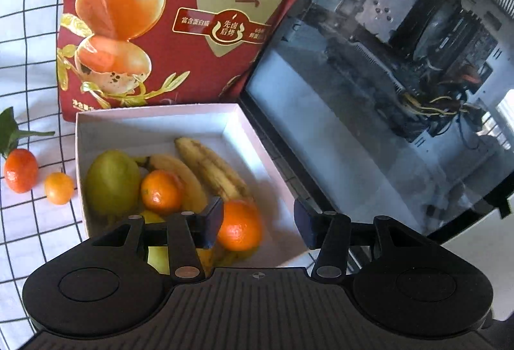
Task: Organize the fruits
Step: 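Lower the leafy tangerine into the pink box and open the left gripper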
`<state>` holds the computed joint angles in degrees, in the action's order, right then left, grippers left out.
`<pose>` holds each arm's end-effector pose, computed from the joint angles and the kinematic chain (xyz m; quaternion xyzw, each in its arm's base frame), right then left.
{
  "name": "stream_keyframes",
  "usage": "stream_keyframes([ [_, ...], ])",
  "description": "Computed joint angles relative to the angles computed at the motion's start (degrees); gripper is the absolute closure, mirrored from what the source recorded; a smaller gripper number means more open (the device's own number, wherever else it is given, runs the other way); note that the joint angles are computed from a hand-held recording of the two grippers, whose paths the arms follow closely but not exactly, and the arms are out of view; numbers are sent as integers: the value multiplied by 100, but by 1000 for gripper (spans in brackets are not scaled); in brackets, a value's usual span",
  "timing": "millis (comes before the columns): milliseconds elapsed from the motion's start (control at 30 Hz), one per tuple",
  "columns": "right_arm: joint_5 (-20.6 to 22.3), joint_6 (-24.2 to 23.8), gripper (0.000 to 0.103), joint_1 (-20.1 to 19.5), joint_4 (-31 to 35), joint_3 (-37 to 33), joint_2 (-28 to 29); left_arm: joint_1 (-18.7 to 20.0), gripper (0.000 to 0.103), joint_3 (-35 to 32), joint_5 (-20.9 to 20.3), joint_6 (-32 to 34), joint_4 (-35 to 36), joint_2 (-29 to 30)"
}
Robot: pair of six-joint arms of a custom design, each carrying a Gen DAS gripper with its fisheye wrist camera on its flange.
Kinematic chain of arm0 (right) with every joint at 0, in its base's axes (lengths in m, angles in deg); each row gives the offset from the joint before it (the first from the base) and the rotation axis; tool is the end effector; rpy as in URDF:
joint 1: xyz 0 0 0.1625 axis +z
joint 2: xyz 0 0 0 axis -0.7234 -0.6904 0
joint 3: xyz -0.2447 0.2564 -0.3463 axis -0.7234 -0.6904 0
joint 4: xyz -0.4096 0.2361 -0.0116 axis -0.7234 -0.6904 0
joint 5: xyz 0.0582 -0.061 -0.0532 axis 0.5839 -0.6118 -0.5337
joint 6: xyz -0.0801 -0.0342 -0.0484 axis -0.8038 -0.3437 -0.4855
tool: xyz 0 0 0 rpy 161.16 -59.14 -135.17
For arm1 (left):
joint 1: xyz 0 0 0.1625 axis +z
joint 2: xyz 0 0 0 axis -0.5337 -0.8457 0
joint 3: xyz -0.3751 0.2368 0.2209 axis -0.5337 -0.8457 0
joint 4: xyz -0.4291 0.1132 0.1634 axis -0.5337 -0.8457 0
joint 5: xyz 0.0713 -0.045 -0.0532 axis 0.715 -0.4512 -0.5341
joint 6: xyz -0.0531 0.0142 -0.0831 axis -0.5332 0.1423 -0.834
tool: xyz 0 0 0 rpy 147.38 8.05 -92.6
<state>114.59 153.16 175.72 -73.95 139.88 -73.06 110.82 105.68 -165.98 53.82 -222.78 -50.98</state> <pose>0.3902 -0.4007 -0.1230 0.1185 -0.8254 0.4326 0.3428 0.0167 -0.6295 0.3367 0.2971 0.9376 -0.1710 0.0591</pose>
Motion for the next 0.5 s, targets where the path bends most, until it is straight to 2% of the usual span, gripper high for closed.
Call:
stream_keyframes([
  [200,-145,494,47,-70,274,-1,78,211,50,162,-35,87,-181,-307],
  [500,-903,192,47,-147,782,-561,474,692,50,643,659,508,-543,-1124],
])
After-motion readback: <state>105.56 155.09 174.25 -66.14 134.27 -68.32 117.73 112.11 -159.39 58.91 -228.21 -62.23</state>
